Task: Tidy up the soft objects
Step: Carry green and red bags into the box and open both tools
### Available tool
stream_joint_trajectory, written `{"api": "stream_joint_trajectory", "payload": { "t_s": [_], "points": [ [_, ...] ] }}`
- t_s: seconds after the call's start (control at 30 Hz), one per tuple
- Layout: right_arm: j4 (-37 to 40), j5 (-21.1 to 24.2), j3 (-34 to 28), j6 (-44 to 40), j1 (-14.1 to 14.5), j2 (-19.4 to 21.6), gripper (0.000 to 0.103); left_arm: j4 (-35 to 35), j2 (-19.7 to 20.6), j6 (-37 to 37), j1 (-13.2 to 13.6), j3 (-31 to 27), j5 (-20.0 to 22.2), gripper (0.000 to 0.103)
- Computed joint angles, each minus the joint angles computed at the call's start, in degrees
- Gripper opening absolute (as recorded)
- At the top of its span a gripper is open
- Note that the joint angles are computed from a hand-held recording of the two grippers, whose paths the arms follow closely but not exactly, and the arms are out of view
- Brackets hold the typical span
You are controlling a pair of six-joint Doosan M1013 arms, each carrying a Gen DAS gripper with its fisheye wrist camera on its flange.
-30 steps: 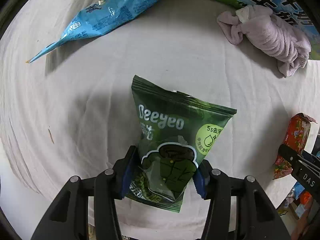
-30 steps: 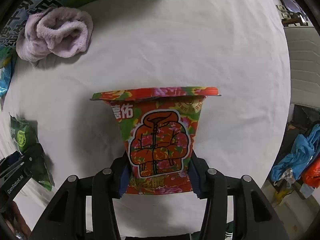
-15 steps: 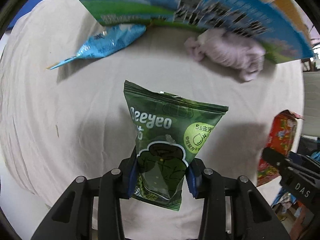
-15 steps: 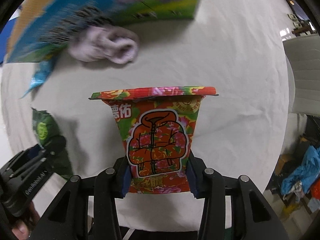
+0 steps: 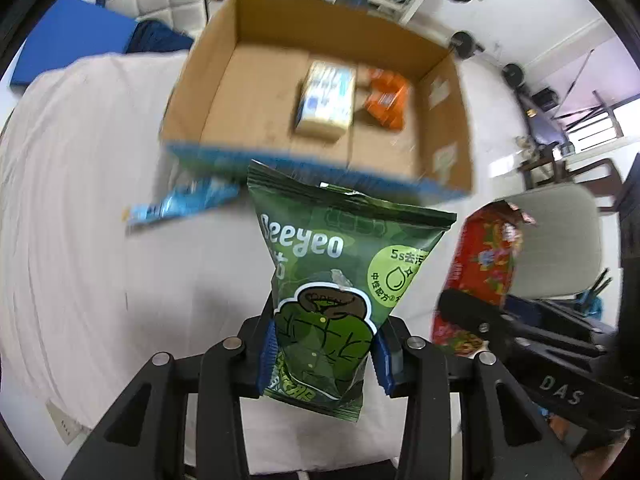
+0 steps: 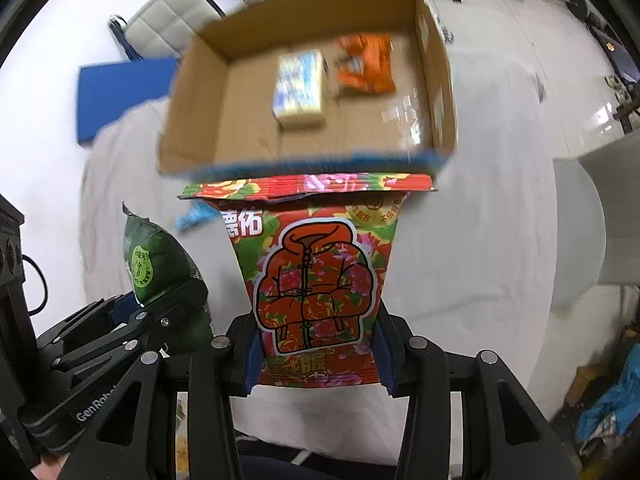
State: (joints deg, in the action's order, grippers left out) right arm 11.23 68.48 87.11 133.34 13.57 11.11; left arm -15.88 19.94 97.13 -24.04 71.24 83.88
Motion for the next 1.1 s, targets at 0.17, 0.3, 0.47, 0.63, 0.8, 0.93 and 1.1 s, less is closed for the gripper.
{"api": "stream_joint_trajectory", "payload": {
  "t_s": [0.17, 0.3, 0.47, 0.63, 0.8, 0.93, 1.1],
  "points": [
    [-2.3, 1.3, -3.8, -0.1, -2.2, 2.0, 0.047, -1.2, 3.3, -1.4, 0.5, -6.5, -1.1, 0.036],
    [-2.8, 3.1, -6.2, -0.6, -4.3, 4.9, 0.047, 0.5, 7.3, -2.8, 0.7, -12.0, -1.6, 0.037],
    [-1.7, 5.0, -8.1, -0.9, -6.8, 8.8, 0.047, 2.9, 13.7, -4.6, 0.5, -19.5, 2.3, 0.037],
    [-1.5, 8.0, -10.7, -2.3, -7.6, 14.1, 0.047, 4.2, 21.5, -7.2, 0.3, -29.2, 9.5, 0.037],
    [-2.4, 11.7, -12.5, -3.9, -7.6, 17.8, 0.047, 6.0, 29.1, -9.2, 0.0, -38.3, 16.7, 0.037],
    [-2.5, 13.1, -12.8, -4.9, -7.3, 19.5, 0.048, 6.8, 33.0, -9.5, -0.5, -43.2, 20.7, 0.037],
    [-1.8, 15.6, -13.4, -7.1, -7.1, 21.4, 0.049, 10.0, 35.8, -7.4, -1.2, -46.0, 24.3, 0.038]
  ]
}}
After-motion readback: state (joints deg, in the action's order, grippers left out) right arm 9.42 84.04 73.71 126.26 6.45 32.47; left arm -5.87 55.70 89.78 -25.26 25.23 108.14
